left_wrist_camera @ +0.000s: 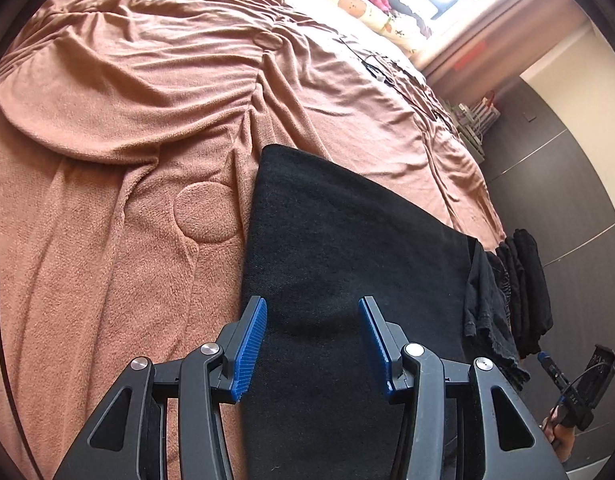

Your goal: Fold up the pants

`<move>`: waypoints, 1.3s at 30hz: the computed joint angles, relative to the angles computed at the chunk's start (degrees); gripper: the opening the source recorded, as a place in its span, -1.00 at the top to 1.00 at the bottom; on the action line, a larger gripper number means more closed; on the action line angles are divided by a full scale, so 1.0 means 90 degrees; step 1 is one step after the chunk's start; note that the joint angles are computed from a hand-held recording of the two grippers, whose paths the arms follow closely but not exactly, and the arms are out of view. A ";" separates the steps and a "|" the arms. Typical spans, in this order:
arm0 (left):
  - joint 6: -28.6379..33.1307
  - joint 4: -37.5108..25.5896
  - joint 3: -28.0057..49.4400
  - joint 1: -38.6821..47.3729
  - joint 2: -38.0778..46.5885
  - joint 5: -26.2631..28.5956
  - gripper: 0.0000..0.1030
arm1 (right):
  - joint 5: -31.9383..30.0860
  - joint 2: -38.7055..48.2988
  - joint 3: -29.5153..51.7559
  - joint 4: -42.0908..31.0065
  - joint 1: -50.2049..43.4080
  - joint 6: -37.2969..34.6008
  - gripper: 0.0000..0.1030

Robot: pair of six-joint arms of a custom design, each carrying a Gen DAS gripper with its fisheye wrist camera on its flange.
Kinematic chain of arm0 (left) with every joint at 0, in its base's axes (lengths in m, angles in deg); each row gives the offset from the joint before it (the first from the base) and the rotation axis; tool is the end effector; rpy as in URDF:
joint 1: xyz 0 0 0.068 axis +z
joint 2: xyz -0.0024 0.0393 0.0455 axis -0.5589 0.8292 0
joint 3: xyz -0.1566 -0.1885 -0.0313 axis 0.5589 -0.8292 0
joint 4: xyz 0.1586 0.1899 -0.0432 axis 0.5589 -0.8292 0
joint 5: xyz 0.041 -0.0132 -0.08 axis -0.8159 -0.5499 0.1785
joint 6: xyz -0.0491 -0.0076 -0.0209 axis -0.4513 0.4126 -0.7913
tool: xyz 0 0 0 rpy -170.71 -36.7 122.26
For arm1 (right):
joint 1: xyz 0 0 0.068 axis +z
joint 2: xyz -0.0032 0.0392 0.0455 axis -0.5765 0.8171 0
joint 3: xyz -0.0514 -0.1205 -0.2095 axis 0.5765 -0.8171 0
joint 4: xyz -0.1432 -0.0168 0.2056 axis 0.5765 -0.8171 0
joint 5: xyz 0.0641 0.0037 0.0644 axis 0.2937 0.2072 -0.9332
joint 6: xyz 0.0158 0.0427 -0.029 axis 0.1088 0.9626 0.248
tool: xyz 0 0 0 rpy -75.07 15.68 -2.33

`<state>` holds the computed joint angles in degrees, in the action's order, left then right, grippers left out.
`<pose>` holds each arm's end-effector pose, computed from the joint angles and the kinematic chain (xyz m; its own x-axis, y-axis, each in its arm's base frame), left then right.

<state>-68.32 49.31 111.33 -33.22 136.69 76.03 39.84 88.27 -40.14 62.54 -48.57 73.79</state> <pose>0.3901 -0.0173 0.0583 -0.8887 0.2126 -0.4061 0.4170 0.7431 -0.5234 0.1222 -0.0249 0.1130 -0.6199 0.4213 -0.6620 0.3296 0.9054 0.2676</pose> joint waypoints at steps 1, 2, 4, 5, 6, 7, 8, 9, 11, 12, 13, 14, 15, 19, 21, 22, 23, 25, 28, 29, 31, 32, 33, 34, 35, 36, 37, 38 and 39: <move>0.0022 -0.0042 0.0040 -0.0009 0.0035 -0.0025 0.03 | 0.0343 0.0482 0.0130 0.0284 0.0458 0.0119 0.00; 0.0039 -0.0116 0.0101 -0.0025 0.0088 -0.0065 0.03 | 0.0625 0.1038 0.0254 0.0643 0.0853 0.0211 0.00; 0.0062 -0.0254 0.0219 -0.0034 0.0218 -0.0039 0.03 | 0.1064 0.2057 0.0624 0.1068 0.1448 0.0278 0.00; 0.0107 -0.0274 0.0234 -0.0032 0.0258 -0.0025 0.03 | 0.1257 0.2600 0.0777 0.1322 0.1685 0.0274 0.00; 0.0149 -0.0250 0.0211 -0.0027 0.0270 -0.0027 0.03 | 0.1435 0.3182 0.1027 0.1511 0.1896 0.0277 0.00; 0.0177 -0.0235 0.0182 -0.0025 0.0262 -0.0052 0.03 | 0.1596 0.3605 0.1198 0.1615 0.2062 0.0249 0.00; 0.0197 -0.0249 0.0168 -0.0022 0.0258 -0.0079 0.03 | 0.1726 0.4083 0.1424 0.1715 0.2187 0.0213 0.00; 0.0238 -0.0298 0.0178 -0.0006 0.0267 -0.0061 0.03 | 0.1785 0.4570 0.1652 0.1837 0.2256 0.0139 0.00; 0.0308 -0.0297 0.0137 0.0035 0.0245 -0.0012 0.03 | 0.1852 0.5377 0.2062 0.1997 0.2344 -0.0005 0.00; 0.0296 -0.0272 0.0105 0.0047 0.0225 -0.0060 0.03 | 0.1929 0.5682 0.2269 0.1957 0.2393 -0.0054 0.00; 0.0292 -0.0254 0.0087 0.0068 0.0220 -0.0067 0.03 | 0.1993 0.6000 0.2470 0.1945 0.2432 -0.0106 0.00; 0.0317 -0.0246 0.0071 0.0107 0.0222 -0.0027 0.03 | 0.2053 0.6286 0.2683 0.1900 0.2492 -0.0142 0.00; 0.0310 -0.0231 0.0063 0.0131 0.0225 -0.0025 0.03 | 0.2133 0.6518 0.2866 0.1832 0.2573 -0.0161 0.00; 0.0252 -0.0193 0.0050 0.0197 0.0235 -0.0086 0.03 | 0.2550 0.7378 0.3526 0.1689 0.2796 -0.0306 0.00; 0.0201 -0.0178 0.0030 0.0207 0.0222 -0.0108 0.03 | 0.2613 0.7749 0.3758 0.1734 0.2818 -0.0335 0.02; 0.0193 -0.0196 0.0033 0.0208 0.0224 -0.0078 0.03 | 0.2632 0.7885 0.3861 0.1731 0.2836 -0.0344 0.07; 0.0210 -0.0205 0.0027 0.0208 0.0216 -0.0045 0.03 | 0.2603 0.7948 0.3948 0.1713 0.2828 -0.0382 0.24; 0.0207 -0.0111 -0.0062 0.0188 0.0155 -0.0075 0.03 | 0.2518 0.7974 0.4041 0.1671 0.2842 -0.0372 0.64; 0.0150 -0.0112 -0.0049 0.0171 0.0181 -0.0050 0.03 | 0.2655 0.7780 0.3987 0.1636 0.2809 -0.0388 0.87; 0.0142 -0.0104 -0.0051 0.0171 0.0183 -0.0043 0.03 | 0.2585 0.7635 0.3926 0.1670 0.2735 -0.0389 0.88; 0.0090 -0.0024 -0.0103 0.0165 0.0146 -0.0069 0.03 | 0.2450 0.7327 0.3711 0.1808 0.2508 -0.0440 0.89; 0.0090 -0.0022 -0.0108 0.0167 0.0137 -0.0050 0.03 | 0.2373 0.7158 0.3637 0.1829 0.2385 -0.0441 0.89; 0.0089 -0.0016 -0.0114 0.0169 0.0128 -0.0035 0.03 | 0.2263 0.7007 0.3535 0.1896 0.2224 -0.0456 0.89; 0.0075 0.0006 -0.0127 0.0167 0.0115 -0.0036 0.03 | 0.2180 0.6851 0.3469 0.1895 0.2079 -0.0451 0.89; 0.0066 0.0021 -0.0141 0.0167 0.0100 -0.0041 0.03 | 0.2111 0.6715 0.3421 0.1888 0.1918 -0.0446 0.89; 0.0061 0.0024 -0.0142 0.0169 0.0101 -0.0035 0.03 | 0.2053 0.6590 0.3374 0.1886 0.1763 -0.0441 0.89; 0.0051 0.0020 -0.0130 0.0165 0.0113 -0.0030 0.03 | 0.2003 0.6466 0.3335 0.1877 0.1607 -0.0443 0.89; 0.0042 0.0000 -0.0101 0.0164 0.0129 -0.0036 0.03 | 0.1952 0.6360 0.3300 0.1878 0.1449 -0.0438 0.89; 0.0025 0.0001 -0.0098 0.0162 0.0130 -0.0039 0.03 | 0.1911 0.6257 0.3253 0.1883 0.1315 -0.0408 0.89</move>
